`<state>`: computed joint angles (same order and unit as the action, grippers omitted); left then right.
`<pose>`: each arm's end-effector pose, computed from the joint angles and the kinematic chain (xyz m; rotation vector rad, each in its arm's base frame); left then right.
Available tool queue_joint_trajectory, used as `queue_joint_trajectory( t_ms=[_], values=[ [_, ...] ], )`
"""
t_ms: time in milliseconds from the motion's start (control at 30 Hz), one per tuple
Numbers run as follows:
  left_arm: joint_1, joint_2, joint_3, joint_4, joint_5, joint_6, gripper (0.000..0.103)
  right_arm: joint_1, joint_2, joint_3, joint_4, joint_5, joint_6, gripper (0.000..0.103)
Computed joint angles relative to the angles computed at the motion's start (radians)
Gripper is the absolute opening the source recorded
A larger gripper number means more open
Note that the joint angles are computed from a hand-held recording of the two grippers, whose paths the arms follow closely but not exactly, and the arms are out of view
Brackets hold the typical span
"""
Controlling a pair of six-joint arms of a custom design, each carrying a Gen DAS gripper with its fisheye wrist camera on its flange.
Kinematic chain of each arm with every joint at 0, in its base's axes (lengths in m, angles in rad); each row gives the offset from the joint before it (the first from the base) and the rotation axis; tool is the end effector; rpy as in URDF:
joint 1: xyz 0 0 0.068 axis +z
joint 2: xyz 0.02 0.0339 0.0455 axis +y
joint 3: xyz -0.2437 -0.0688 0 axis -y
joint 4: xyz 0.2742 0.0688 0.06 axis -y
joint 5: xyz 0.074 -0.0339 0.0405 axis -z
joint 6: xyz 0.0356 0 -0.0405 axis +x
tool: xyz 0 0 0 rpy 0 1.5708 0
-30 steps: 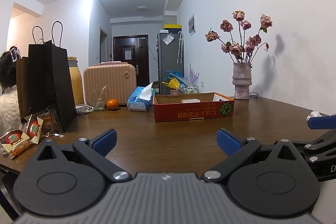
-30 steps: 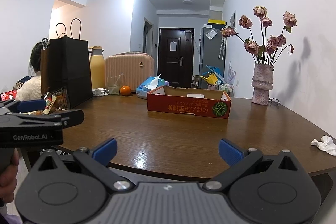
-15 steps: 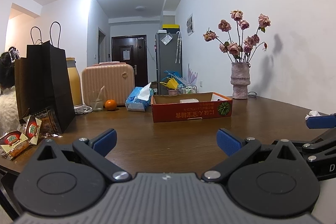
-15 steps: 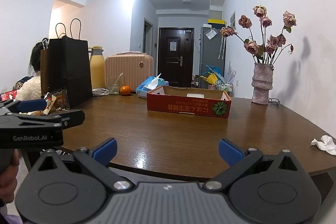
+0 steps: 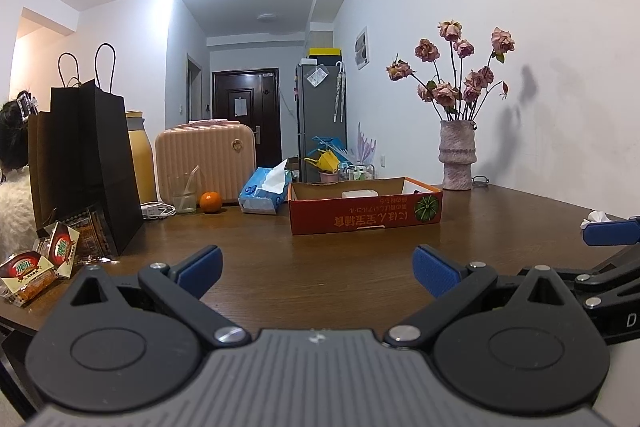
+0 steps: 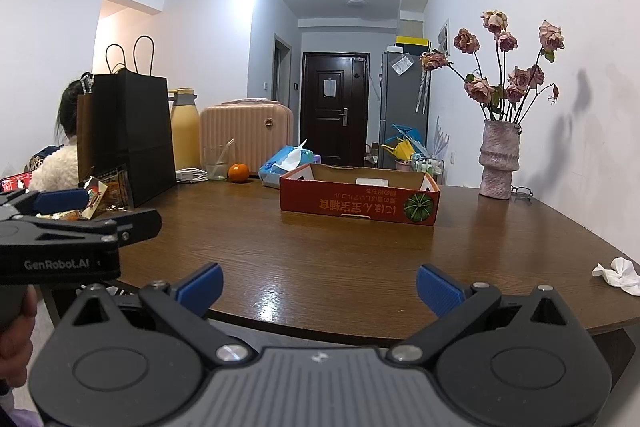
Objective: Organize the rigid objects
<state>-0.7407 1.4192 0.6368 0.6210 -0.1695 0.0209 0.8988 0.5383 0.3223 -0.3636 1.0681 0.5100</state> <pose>0.2458 -0.2167 0.1861 0.5302 1.6626 -0.3829 0.1288 0.1118 0.1884 0.2113 1.8293 -0.1764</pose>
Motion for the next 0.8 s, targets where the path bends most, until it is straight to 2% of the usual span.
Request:
queue_joint_trajectory(
  t_ms=[800],
  values=[
    [0.003,-0.008,-0.007,0.005,0.015,0.006,0.103,0.002,0.007,0.001,0.001,0.003,0.009,0.103]
  ],
)
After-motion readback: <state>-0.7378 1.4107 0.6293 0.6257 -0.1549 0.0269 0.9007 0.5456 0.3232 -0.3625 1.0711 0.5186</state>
